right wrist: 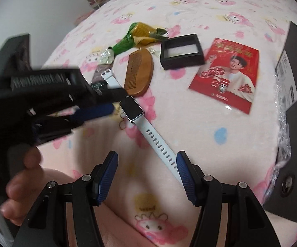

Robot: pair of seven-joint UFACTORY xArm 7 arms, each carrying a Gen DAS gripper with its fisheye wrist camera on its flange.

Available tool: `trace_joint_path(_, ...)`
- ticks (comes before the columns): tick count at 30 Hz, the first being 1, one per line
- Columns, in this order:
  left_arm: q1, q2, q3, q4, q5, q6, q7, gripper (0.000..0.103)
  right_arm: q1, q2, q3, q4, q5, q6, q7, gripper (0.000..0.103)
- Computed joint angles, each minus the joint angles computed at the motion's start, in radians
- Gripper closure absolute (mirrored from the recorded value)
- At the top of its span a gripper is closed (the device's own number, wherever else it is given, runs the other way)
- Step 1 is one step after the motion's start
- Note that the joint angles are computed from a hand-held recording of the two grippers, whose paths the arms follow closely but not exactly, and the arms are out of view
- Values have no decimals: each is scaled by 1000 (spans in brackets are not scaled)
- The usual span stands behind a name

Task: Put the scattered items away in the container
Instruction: 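Grasp the white smartwatch band with the right tool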

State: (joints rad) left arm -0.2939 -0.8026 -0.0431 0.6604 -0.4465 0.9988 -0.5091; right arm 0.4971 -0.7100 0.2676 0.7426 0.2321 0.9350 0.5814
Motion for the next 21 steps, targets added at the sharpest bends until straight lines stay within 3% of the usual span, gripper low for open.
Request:
trace_joint_path(3,-4,53,7,21,0,55,-6,76,-7,44,14,12,-21,-9,-4,47)
trace_joint_path(7,-5,96,-2,32,-6,66,7,76,-7,72,12,-17,-31,-55,-7,49)
trace_joint_path(9,-9,106,-5,32,-15,66,14,76,-11,58,13,-30,-40,-56,7,75)
trace_joint_path(10,-12,108,-4,32,-22,67,18,76,-11,45,11,-36,-43,-51,14,79)
trace_joint_path(11,-15,107,-14,27,-24,61,17,76,-7,31,6,-42,-39,-45,15,91)
trace_joint_path(12,-15,111,-41,41,9,73,12,76,-6,16,6,-45,-42,-32,20,96)
trace_joint_path(16,-63,116,-91,74,42,84,32,76,-8,-72,24,-65,-67,45,54,100)
trace_joint_path(21,-118,93,-95,52,-20,68,43,81,10,-222,7,-87,-28,172,92,100)
